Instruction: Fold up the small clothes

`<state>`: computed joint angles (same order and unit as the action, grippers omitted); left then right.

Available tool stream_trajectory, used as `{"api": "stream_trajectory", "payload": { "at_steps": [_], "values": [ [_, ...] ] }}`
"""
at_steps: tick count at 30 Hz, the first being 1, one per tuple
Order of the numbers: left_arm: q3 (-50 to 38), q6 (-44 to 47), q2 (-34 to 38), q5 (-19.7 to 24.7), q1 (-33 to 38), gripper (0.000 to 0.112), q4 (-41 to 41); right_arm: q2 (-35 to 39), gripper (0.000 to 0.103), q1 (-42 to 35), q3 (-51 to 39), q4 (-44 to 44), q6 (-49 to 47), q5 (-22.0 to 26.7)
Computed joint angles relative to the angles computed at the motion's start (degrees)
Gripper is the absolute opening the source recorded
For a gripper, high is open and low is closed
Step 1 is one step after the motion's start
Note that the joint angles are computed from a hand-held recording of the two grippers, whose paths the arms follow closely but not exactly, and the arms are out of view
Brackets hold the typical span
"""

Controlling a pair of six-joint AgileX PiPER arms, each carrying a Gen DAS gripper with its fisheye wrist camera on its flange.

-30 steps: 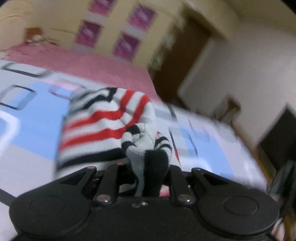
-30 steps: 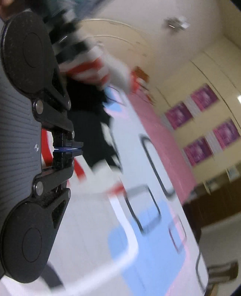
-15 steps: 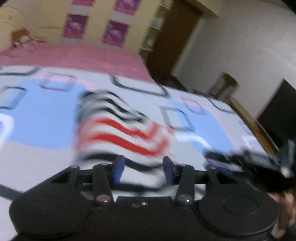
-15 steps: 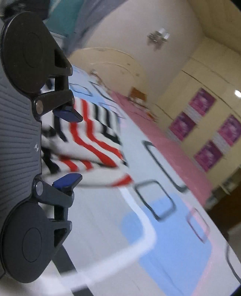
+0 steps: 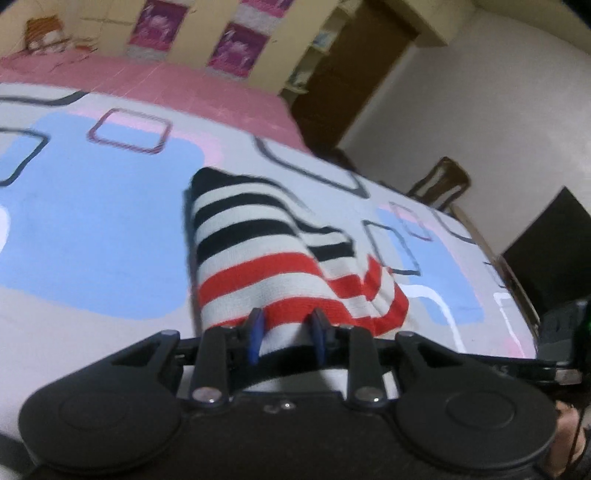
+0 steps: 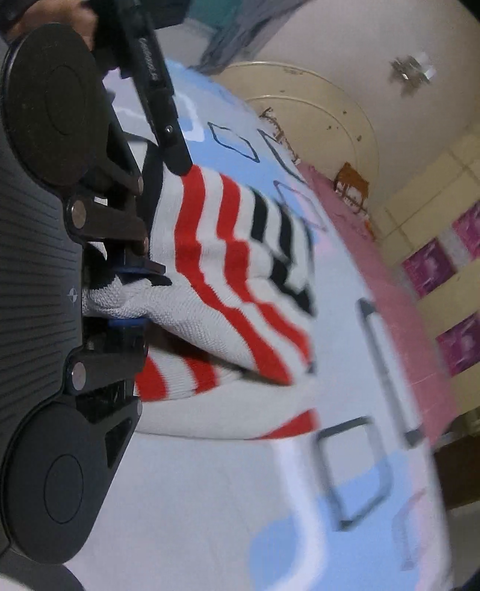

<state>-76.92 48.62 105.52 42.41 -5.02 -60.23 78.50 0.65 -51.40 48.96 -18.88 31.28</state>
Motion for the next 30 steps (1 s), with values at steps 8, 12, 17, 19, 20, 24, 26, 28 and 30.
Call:
{"api": "stream_trajectory", "payload": {
  "at_steps": [8, 12, 17, 19, 20, 24, 26, 28, 30],
  "values": [
    [-9.0, -2.6, 5.2, -0.3, -7.4, 0.028, 14.1, -4.1, 0.02, 0.2, 5.2, -9.2, 5.9, -3.8],
    [-12.6, -1.7, 6.9, 5.4, -5.0, 0.028, 13.4, -5.6, 0.037, -1.9, 2.9, -12.1, 9.5, 0.2],
    [-19.7, -1.7, 9.3, 4.8, -5.6, 0.025, 13.9, -4.2, 0.029, -2.5, -1.0, -22.1, 18.2, -6.4],
    [-26.3, -6.6, 13.3, 5.3, -7.3, 0.025, 18.9, 0.9, 0.012, -1.3, -6.5, -23.1, 15.9, -5.7],
    [-29.9, -10.1, 15.7, 6.4, -8.2, 0.026, 22.3, 4.4, 0.012, 0.8, -9.7, -27.0, 17.4, -5.7],
    [-32.5, -13.2, 19.9, 6.8, -9.1, 0.028, 25.3, 14.5, 0.005, 3.4, -16.2, -43.0, 28.2, -1.1],
    [-32.1, -13.5, 19.6, 7.5, -8.5, 0.028, 24.3, 14.0, 0.005, 2.8, -16.3, -41.2, 28.0, 0.1],
    [-29.7, -11.9, 17.9, 6.6, -8.1, 0.026, 23.1, 13.1, 0.005, 3.8, -15.3, -44.0, 30.2, -0.6],
    [-24.7, -6.5, 13.9, 6.3, -6.3, 0.025, 17.4, 10.2, 0.005, 4.1, -13.8, -44.9, 32.7, -1.0]
  ]
}}
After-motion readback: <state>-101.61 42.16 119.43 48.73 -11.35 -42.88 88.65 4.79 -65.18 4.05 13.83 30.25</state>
